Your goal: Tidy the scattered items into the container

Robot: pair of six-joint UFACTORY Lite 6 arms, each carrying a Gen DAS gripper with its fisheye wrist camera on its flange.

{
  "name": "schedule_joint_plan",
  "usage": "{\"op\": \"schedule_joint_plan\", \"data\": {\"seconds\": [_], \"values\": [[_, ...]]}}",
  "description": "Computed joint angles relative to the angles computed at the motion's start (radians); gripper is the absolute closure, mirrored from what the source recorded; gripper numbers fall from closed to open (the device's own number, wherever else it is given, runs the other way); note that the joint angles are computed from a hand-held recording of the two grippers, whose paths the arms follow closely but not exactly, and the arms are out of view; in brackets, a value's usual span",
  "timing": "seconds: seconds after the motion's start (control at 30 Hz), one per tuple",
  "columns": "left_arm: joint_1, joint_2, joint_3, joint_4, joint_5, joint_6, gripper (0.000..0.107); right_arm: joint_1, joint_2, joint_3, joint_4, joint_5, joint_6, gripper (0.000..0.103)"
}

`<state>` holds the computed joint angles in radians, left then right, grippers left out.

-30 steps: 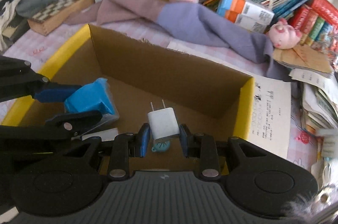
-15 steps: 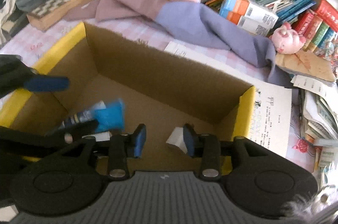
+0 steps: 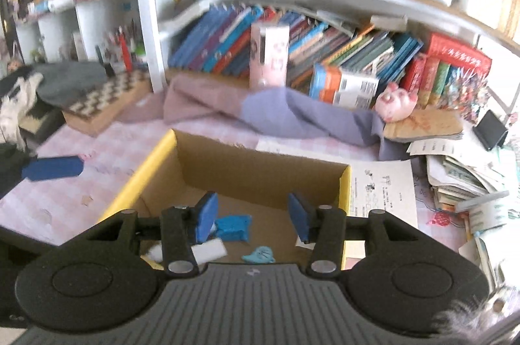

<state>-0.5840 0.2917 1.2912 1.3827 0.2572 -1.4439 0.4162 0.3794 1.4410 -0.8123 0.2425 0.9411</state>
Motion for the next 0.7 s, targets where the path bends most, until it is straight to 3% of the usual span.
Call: {"op": "schedule_joint_plan", "data": {"seconds": [0.2,0.3,0.5,0.7], "values": [[-0.027,-0.288,-0.301,0.219,0.079,-0.247,0.018,0.159,-0.192,-0.215,-0.502,0.126,0.624,0.050],[-0.035,-0.444,-0.451,0.256,0.125,-0.320,0.016,0.272,-0.264,-0.311,-0.630,0.246,0.821,0.046],[-0.080,-0.760,-0.713,0.118,0.229,-0.249,0.015,0.539,-0.320,-0.420,-0.629,0.499,1.001,0.043],[-0.284,-1.129,-0.931,-0.161,0.476,0.004,0.009,0.811,-0.275,-0.438,-0.504,0.730,1.134,0.039]]}}
